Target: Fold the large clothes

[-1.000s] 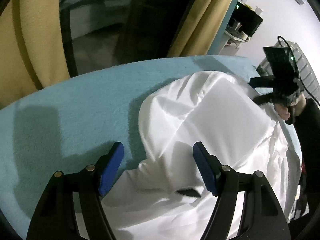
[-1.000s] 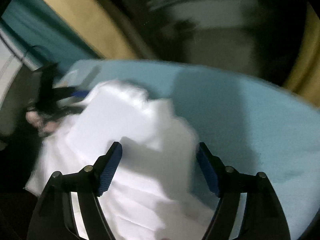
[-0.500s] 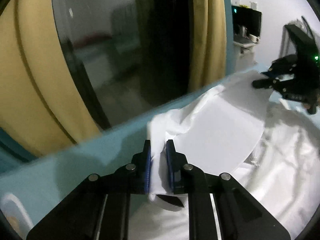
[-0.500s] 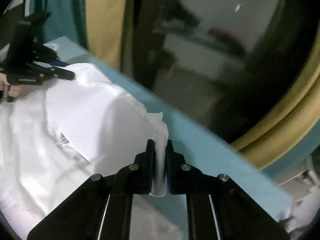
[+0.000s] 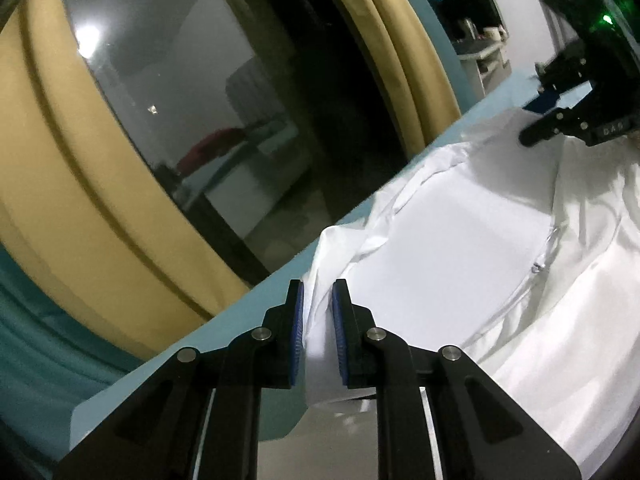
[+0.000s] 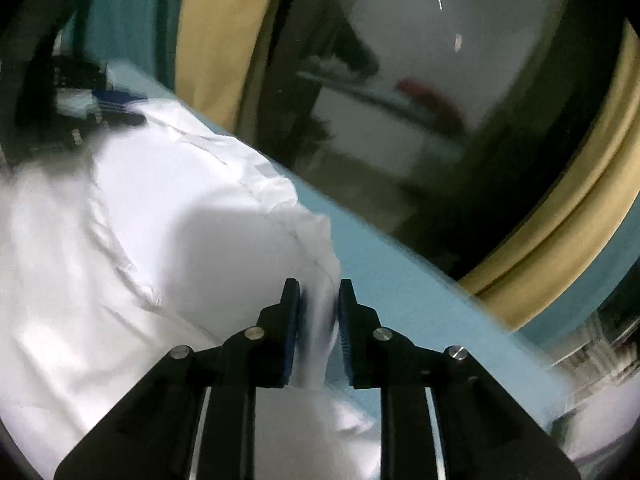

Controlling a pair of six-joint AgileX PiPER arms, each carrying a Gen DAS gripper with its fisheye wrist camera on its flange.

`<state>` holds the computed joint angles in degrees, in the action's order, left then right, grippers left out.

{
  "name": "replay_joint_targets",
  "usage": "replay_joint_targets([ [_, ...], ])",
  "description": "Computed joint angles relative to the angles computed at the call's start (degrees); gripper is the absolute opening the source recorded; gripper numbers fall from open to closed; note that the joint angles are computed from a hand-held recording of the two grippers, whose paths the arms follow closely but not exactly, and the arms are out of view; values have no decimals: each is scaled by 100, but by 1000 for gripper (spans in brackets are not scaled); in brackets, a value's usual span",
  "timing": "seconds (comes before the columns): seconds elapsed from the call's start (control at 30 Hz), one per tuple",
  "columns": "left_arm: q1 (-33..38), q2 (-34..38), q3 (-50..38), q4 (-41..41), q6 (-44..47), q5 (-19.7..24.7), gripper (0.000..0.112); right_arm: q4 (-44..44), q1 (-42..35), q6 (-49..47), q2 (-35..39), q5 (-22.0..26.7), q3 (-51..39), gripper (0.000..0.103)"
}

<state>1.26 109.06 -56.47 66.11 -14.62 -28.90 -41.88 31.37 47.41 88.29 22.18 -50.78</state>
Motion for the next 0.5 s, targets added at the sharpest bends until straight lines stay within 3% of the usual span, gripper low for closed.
replay_joint_targets([
  [0.13,118,-166,150,450,-517,-223,16,118,-12,318,-497,-416,515,19],
  [0.2,189,-272,351,620,-517,-391,16,-397,209,847,-703,-354,729,19],
  [0.3,351,-492,641,964,-565,-710,16,-1027,722,1465,-797,62,824,19],
  [0.4,397,-740,915,1023,-417,-822,16,-1502,1323,1708,-852,777,777,19],
  [0.5,361,-825,675,1830,-1440,-740,16,-1580,1744,1458,-810,1204,605,19],
])
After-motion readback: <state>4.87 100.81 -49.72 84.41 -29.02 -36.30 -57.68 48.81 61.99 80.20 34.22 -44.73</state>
